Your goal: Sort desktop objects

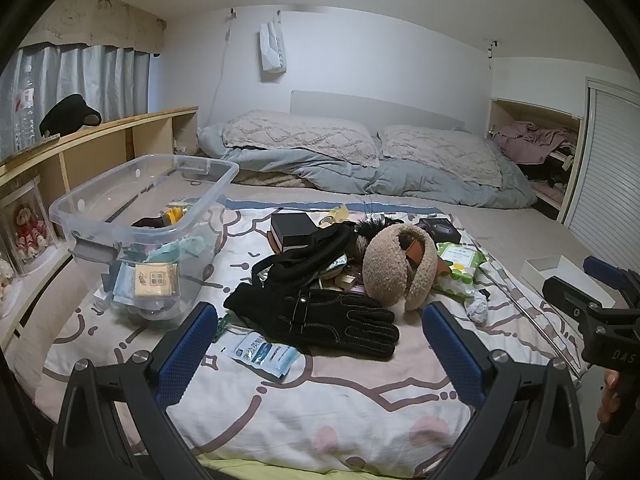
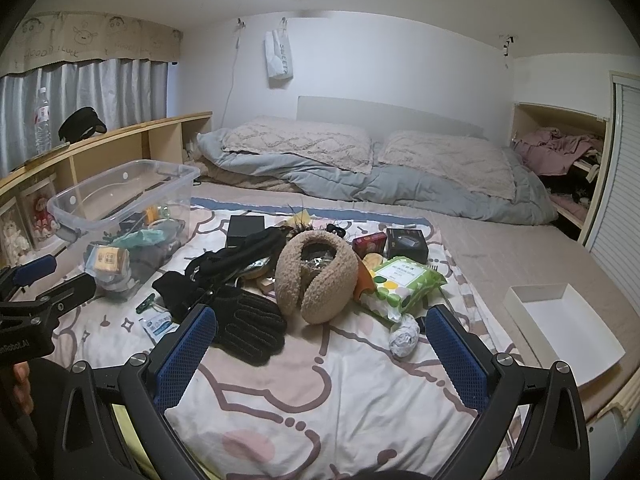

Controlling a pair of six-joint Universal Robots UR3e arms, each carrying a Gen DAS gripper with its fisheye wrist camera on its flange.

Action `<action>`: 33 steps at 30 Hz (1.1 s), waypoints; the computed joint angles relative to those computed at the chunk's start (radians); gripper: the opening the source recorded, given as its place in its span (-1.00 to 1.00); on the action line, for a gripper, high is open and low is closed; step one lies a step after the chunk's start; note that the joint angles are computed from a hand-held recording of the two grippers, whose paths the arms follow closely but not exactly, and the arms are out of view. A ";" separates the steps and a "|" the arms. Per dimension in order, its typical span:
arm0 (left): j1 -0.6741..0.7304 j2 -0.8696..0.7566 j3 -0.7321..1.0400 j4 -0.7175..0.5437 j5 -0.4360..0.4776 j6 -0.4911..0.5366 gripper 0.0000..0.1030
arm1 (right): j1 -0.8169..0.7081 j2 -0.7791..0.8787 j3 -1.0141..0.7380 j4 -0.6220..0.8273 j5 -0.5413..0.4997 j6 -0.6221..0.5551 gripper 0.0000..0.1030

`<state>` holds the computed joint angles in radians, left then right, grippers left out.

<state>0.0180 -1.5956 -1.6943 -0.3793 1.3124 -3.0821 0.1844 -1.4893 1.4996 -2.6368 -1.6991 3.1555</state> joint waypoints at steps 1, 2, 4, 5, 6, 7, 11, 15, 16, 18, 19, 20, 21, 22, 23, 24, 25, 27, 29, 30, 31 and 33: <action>0.000 -0.003 0.000 0.002 0.001 -0.001 1.00 | 0.000 0.003 -0.005 0.004 0.000 0.001 1.00; -0.001 -0.005 -0.002 0.005 0.002 -0.002 1.00 | 0.000 0.005 -0.009 0.008 0.001 0.002 1.00; 0.004 -0.010 -0.005 0.008 -0.007 -0.002 1.00 | -0.003 0.007 -0.011 0.012 0.004 0.002 1.00; 0.006 -0.013 -0.006 0.009 -0.009 -0.002 1.00 | -0.003 0.009 -0.014 0.015 0.005 0.001 1.00; 0.010 -0.015 -0.004 0.006 -0.013 -0.001 1.00 | -0.003 0.012 -0.016 0.016 0.004 0.001 1.00; 0.011 -0.016 -0.001 0.001 -0.013 -0.001 1.00 | -0.003 0.015 -0.021 0.020 0.005 0.001 1.00; 0.018 -0.026 0.007 -0.010 -0.020 0.003 1.00 | -0.005 0.027 -0.031 0.030 0.010 0.002 1.00; 0.025 -0.041 0.016 -0.016 -0.022 0.003 1.00 | -0.004 0.042 -0.040 0.035 0.013 0.006 1.00; 0.026 -0.044 0.018 -0.017 -0.022 0.002 1.00 | -0.004 0.046 -0.042 0.036 0.014 0.007 1.00; 0.027 -0.054 0.026 -0.019 -0.018 -0.001 1.00 | -0.007 0.055 -0.048 0.039 0.021 0.010 1.00; 0.028 -0.058 0.027 -0.020 -0.017 -0.001 1.00 | -0.008 0.060 -0.052 0.041 0.024 0.013 1.00; 0.029 -0.063 0.029 -0.021 -0.017 -0.002 1.00 | -0.008 0.065 -0.054 0.042 0.027 0.016 1.00; 0.029 -0.069 0.033 -0.023 -0.015 -0.004 1.00 | -0.010 0.072 -0.056 0.043 0.031 0.019 1.00; 0.030 -0.073 0.032 -0.022 -0.015 -0.004 1.00 | -0.011 0.077 -0.058 0.045 0.035 0.021 1.00; 0.032 -0.079 0.032 -0.022 -0.017 -0.004 1.00 | -0.012 0.082 -0.060 0.046 0.040 0.022 1.00; 0.033 -0.086 0.035 -0.026 -0.017 -0.004 1.00 | -0.012 0.088 -0.060 0.045 0.042 0.024 1.00; 0.035 -0.091 0.035 -0.029 -0.017 -0.004 1.00 | -0.012 0.095 -0.061 0.045 0.043 0.026 1.00; 0.036 -0.104 0.033 -0.030 -0.014 -0.003 1.00 | -0.013 0.110 -0.063 0.045 0.048 0.031 1.00; 0.038 -0.118 0.037 -0.037 -0.012 -0.002 1.00 | -0.017 0.124 -0.062 0.043 0.058 0.039 1.00; 0.039 -0.126 0.040 -0.040 -0.009 -0.002 1.00 | -0.020 0.133 -0.064 0.044 0.065 0.043 1.00; 0.037 -0.134 0.042 -0.040 -0.004 -0.003 1.00 | -0.022 0.141 -0.067 0.046 0.070 0.048 1.00; 0.039 -0.152 0.048 -0.039 0.001 -0.006 1.00 | -0.029 0.157 -0.071 0.052 0.083 0.057 1.00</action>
<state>0.0568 -1.7476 -1.6462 -0.4183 1.3134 -3.0884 0.1554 -1.3321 1.4281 -2.5845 -1.6165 3.2129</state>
